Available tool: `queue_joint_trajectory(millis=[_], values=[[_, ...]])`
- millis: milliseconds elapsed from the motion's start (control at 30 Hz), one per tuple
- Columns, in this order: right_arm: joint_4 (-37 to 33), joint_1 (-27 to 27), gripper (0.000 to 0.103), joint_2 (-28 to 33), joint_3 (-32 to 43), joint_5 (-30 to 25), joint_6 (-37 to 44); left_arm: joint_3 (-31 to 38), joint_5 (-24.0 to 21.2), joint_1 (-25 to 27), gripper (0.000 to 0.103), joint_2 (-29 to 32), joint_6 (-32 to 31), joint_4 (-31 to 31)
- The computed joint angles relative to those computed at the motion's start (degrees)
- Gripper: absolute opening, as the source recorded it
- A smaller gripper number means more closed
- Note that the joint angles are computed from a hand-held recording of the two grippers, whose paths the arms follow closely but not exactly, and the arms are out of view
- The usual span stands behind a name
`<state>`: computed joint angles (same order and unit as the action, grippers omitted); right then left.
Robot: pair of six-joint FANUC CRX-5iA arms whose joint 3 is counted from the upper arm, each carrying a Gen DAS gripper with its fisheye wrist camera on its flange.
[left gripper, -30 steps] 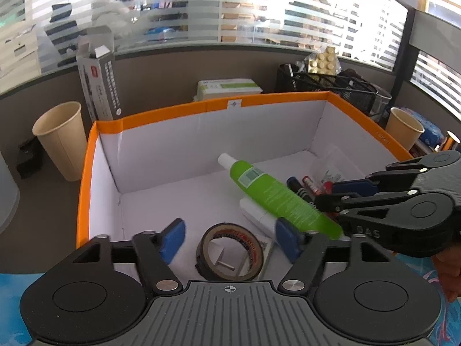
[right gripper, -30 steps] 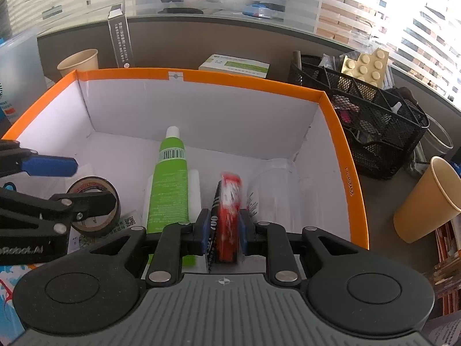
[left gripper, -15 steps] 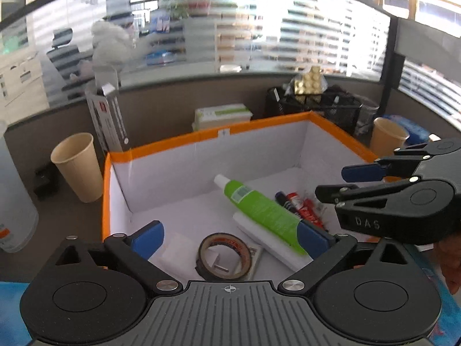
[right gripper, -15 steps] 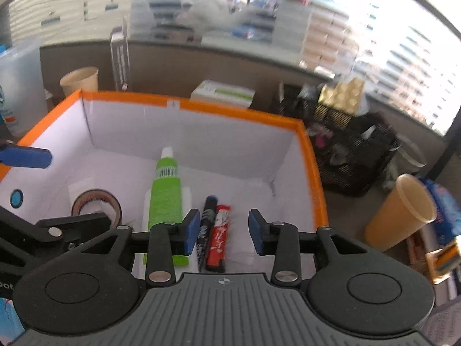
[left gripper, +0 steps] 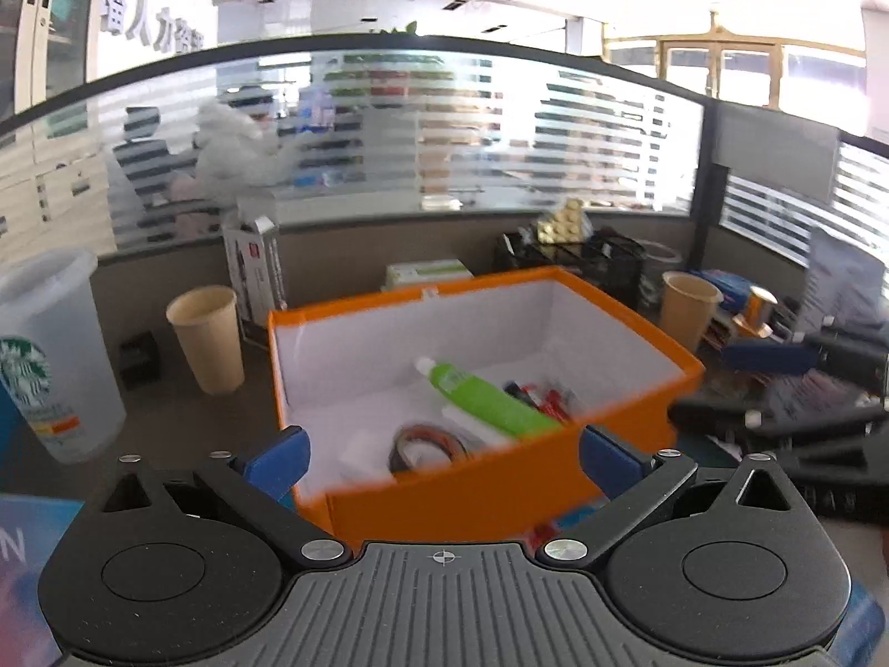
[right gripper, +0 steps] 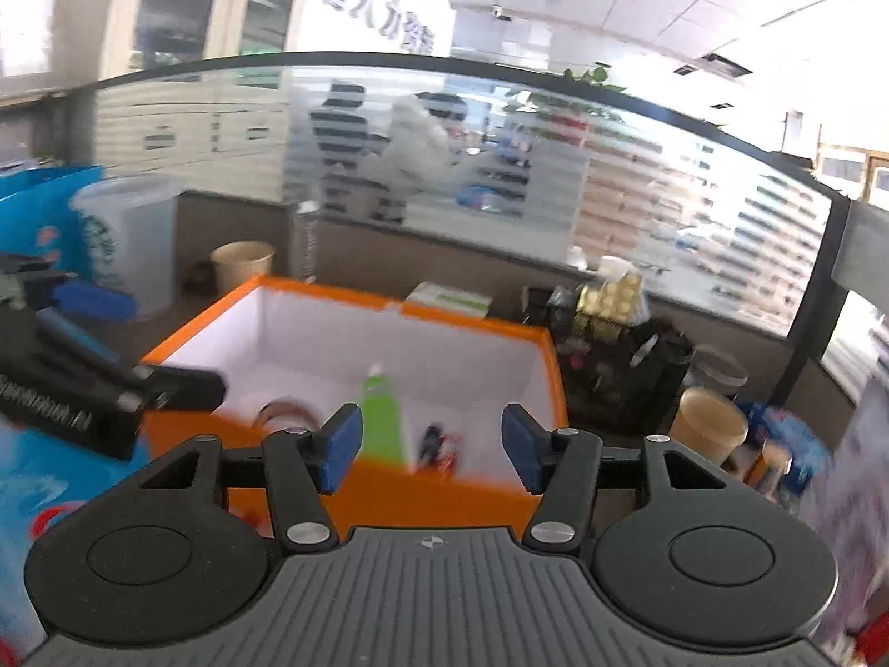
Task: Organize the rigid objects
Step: 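Withdraw both grippers from the box toward the mousepad, then grasp a black marker with the right gripper while the left grasps a grey pen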
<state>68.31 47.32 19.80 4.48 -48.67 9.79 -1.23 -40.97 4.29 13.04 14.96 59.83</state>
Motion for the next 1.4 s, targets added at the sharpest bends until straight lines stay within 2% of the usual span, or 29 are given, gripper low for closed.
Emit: queue_joint_trajectory(millis=[100, 167, 300, 367, 467, 567, 667, 733, 800, 900, 933, 1033, 1167, 1333, 1400], values=[[-2.6, 1.6, 0.054, -2.2, -4.3, 3.2, -0.9, -3.0, -1.4, 0.5, 0.103, -0.5, -4.9, 1.9], [-6.4, 2.8, 0.056, -2.8, -6.0, 5.3, 3.0, -3.8, -1.9, 0.8, 0.103, 0.0, -6.4, 1.6], [-9.6, 4.6, 0.058, -3.0, -8.3, 8.0, 12.2, -2.5, -5.7, 1.8, 0.103, 2.5, -4.6, -0.3], [-11.4, 4.7, 0.06, -2.9, -8.7, 9.4, 16.6, -1.7, -6.3, 2.0, 0.103, 3.3, -2.8, -2.0], [-12.9, 4.4, 0.06, -2.2, -8.3, 10.1, 21.6, -2.0, -6.0, 2.1, 0.103, 3.3, -2.9, -3.0], [-17.0, 3.6, 0.06, -2.4, -8.2, 11.9, 26.9, -1.7, -7.8, 2.6, 0.103, 3.7, -4.6, -2.8], [-24.0, 2.4, 0.059, -3.8, -8.9, 16.1, 33.1, -1.6, -8.1, 2.5, 0.103, 4.0, -6.1, -3.2], [-31.1, 1.3, 0.058, -4.3, -8.0, 18.1, 37.1, -1.3, -8.0, 2.4, 0.103, 4.2, -5.9, -3.7], [-37.0, 0.4, 0.058, -4.8, -7.6, 19.8, 38.6, -0.8, -8.4, 2.3, 0.103, 4.7, -5.9, -4.0], [-33.6, 1.2, 0.048, -5.2, -8.5, 18.3, 33.8, -0.7, -8.8, 1.9, 0.103, 4.8, -7.3, -4.4], [-32.3, 1.7, 0.038, -5.0, -8.1, 16.6, 31.8, -0.7, -8.4, 1.7, 0.103, 4.8, -7.6, -4.5], [-28.2, 4.0, 0.016, -4.0, -6.7, 10.7, 25.3, -1.3, -7.4, 0.9, 0.103, 4.6, -9.2, -3.9], [-22.3, 6.2, 0.014, -4.1, -8.5, 7.6, 19.4, -2.1, -7.8, 0.0, 0.103, 4.6, -14.8, -2.1], [-19.2, 6.4, 0.014, -6.2, -12.4, 9.4, 12.9, -1.1, -8.8, -1.3, 0.102, 5.9, -21.2, -2.4], [-17.5, 6.0, 0.014, -7.0, -14.1, 11.1, 9.4, 1.2, -10.9, -1.3, 0.1, 7.7, -20.0, -4.4]])
